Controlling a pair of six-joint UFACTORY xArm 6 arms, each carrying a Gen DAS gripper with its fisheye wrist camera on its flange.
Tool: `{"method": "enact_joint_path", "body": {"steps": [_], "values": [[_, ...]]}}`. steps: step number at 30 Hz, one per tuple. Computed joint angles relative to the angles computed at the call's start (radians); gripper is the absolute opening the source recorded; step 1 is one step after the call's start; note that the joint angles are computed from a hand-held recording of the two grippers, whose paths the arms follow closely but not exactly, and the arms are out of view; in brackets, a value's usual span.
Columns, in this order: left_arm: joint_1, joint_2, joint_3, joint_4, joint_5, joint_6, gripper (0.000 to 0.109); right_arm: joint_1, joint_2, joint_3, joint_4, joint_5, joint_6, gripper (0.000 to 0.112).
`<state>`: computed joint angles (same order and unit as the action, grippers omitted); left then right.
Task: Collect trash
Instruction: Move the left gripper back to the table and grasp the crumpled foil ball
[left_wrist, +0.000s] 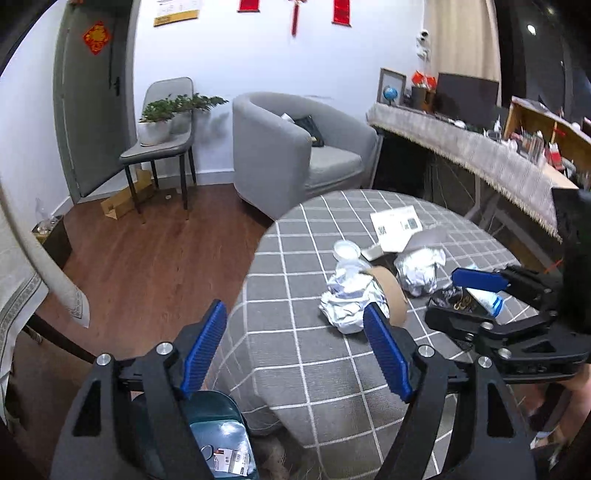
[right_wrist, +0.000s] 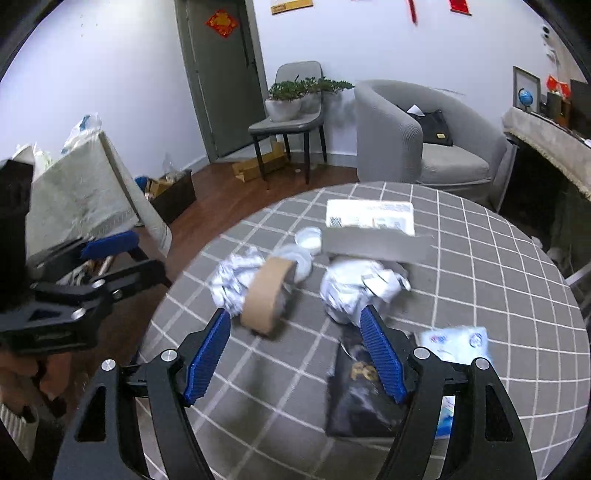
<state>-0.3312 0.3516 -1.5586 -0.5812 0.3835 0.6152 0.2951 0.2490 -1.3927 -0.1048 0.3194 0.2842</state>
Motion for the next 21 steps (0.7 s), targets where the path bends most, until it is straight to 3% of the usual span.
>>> {"method": "enact_joint_path", "body": {"steps": [6, 11, 21], "values": [[-0.029, 0.065, -0.058, 0.104, 0.032, -0.060, 0.079, -0.017, -0.038, 0.066, 0.144, 0.003, -0.131, 0.074], [-0.041, 0.101, -0.091, 0.195, 0.055, -0.126, 0.079, -0.028, -0.052, 0.090, 0.246, 0.016, -0.207, 0.063], [-0.044, 0.112, -0.107, 0.175, 0.046, -0.126, 0.080, -0.042, -0.088, 0.125, 0.050, 0.034, -0.042, 0.062]]}}
